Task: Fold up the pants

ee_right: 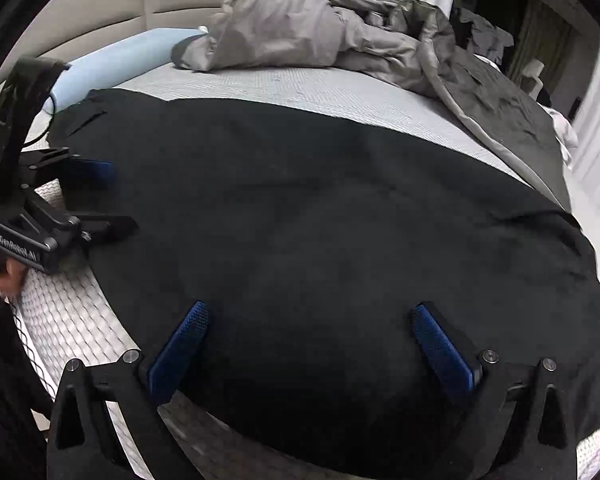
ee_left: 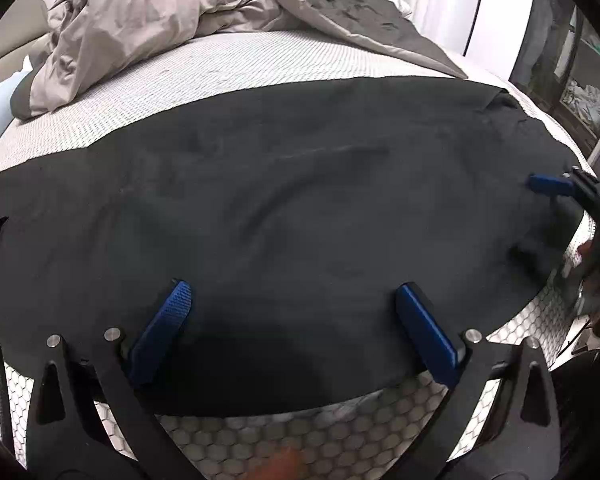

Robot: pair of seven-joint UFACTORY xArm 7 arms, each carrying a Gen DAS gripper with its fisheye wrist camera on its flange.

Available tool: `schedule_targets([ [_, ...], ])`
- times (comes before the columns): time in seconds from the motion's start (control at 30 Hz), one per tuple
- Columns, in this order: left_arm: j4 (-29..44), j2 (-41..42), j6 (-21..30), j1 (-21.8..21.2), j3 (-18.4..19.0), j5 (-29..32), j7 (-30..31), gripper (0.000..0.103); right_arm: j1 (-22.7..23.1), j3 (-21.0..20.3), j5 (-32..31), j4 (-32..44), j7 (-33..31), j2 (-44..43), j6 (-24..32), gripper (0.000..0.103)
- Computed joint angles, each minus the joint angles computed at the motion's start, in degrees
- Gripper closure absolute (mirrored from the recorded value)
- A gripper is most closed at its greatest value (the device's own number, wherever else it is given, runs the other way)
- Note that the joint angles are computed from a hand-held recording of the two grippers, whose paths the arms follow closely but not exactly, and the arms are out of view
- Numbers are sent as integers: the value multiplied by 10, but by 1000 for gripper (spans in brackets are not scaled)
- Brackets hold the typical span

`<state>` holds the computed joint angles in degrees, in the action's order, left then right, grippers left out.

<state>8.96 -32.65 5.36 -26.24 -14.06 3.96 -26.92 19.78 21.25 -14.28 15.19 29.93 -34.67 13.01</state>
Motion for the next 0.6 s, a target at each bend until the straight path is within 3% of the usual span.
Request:
schedule_targets([
  [0.03,-3,-4,1,-1,6,-2,0,1,-6,-7,3,-11,5,-21,15,0],
  [0.17,-12,-21,19,8,26,-9,8,1,-115,30,-34,-51,85,-121,131,0],
  [0.27,-13,-28,30,22,17,-10,1,1,-170,-9,-40,-86,145,-181,158,0],
  [0.33,-8,-29,36,35,2,-4,-8,1,-166,-27,-35,-93,156,-199,148,0],
  [0.43,-10,-39,25,23,14,-4,-5,1,-152,-1,-47,-80,170,-215,162,0],
  [0.53,-7,-47,7,-26,53,-21,24,1,-88,-17,-30,-86,167,-221,95,0],
  [0.6,8,-28,0,-34,52,-24,36,1,-53,-24,-14,-63,151,-157,39,0],
])
